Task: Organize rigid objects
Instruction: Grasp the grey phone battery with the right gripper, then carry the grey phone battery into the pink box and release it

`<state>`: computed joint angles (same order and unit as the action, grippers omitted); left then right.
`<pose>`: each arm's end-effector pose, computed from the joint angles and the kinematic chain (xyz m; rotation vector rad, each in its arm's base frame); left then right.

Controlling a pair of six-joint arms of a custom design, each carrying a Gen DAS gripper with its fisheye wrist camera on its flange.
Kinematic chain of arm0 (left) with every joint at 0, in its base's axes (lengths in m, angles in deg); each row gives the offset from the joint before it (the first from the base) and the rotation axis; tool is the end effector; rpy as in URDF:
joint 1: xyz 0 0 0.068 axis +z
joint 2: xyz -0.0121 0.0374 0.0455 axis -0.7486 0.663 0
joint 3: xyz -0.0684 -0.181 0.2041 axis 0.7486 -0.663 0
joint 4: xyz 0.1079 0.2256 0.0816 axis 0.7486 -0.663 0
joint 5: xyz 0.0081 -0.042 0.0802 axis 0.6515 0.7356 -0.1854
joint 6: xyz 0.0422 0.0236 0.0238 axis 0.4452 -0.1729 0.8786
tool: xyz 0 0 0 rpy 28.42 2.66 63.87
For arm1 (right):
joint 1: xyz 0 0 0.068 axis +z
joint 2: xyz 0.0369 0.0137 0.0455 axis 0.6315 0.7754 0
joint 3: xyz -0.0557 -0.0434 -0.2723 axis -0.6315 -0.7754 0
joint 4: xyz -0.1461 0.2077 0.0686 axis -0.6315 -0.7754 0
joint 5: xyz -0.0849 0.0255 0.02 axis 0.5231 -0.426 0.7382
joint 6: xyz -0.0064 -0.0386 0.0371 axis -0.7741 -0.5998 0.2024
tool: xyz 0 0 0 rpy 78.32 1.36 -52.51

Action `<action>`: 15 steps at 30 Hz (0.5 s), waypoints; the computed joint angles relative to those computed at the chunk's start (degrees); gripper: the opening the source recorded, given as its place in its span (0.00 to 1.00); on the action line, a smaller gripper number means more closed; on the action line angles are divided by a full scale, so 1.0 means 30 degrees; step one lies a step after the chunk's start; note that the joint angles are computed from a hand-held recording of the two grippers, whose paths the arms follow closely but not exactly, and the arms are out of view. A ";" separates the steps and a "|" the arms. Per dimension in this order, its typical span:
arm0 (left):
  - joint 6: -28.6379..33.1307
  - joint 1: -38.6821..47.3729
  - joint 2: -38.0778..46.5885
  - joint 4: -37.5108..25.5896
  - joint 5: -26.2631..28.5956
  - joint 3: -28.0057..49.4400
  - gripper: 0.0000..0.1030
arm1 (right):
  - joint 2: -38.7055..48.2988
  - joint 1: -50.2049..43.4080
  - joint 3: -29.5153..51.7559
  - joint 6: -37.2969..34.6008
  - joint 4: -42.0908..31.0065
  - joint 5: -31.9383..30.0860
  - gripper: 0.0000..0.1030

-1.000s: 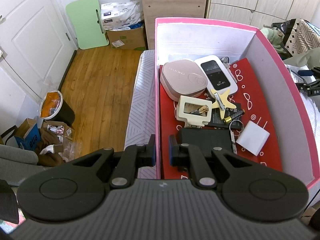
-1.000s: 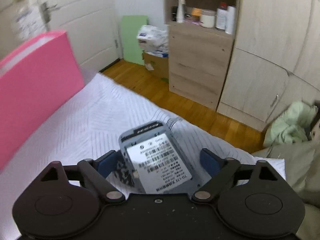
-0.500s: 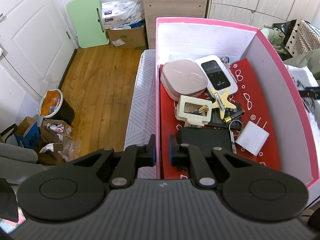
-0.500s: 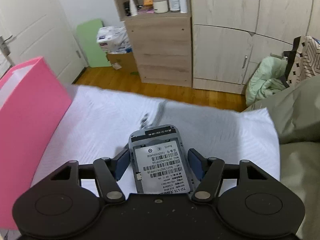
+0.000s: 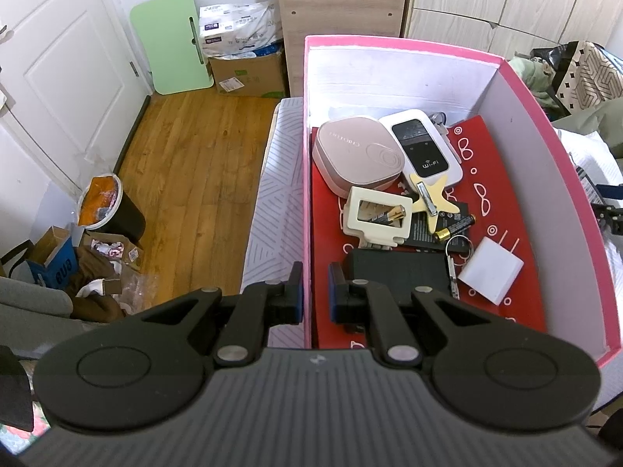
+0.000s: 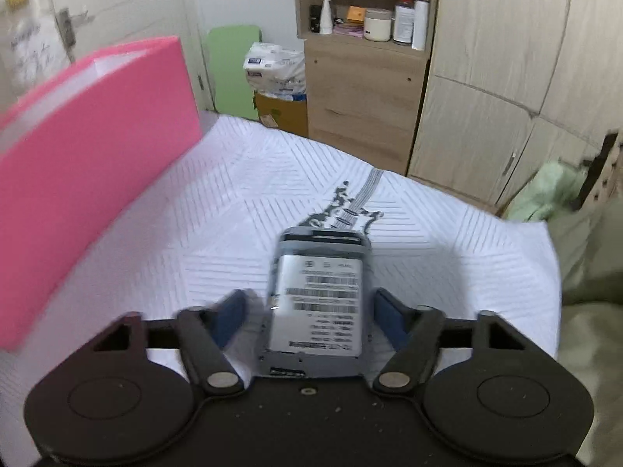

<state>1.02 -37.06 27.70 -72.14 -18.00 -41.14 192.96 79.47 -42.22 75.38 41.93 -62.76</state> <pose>0.1672 0.0283 0.0874 0.2072 2.6185 -0.0214 0.1878 0.1515 0.0454 -0.2700 2.5244 0.2406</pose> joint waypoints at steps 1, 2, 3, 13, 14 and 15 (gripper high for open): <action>-0.0048 0.0019 -0.0016 0.0031 0.0029 -0.0030 0.09 | -0.0039 -0.0075 0.0090 0.0335 -0.0119 -0.0016 0.63; -0.0098 0.0051 -0.0065 0.0062 0.0088 -0.0085 0.09 | 0.0042 -0.0139 0.0075 0.0691 0.0102 0.0030 0.63; 0.0001 0.0202 -0.0079 0.0028 0.0202 -0.0094 0.09 | 0.0314 -0.0026 0.0088 0.0813 0.0459 0.0264 0.63; -0.0143 -0.0013 -0.0109 -0.0376 0.0007 0.0144 0.09 | 0.1231 0.0887 0.0606 0.1630 0.1025 0.1938 0.63; -0.0180 -0.0094 -0.0108 -0.0367 -0.0063 0.0152 0.09 | 0.1033 0.0958 0.0454 0.1796 0.1127 0.2065 0.63; -0.0288 -0.0233 -0.0123 -0.0298 -0.0185 0.0129 0.09 | 0.0795 0.1045 0.0297 0.1895 0.1232 0.2149 0.63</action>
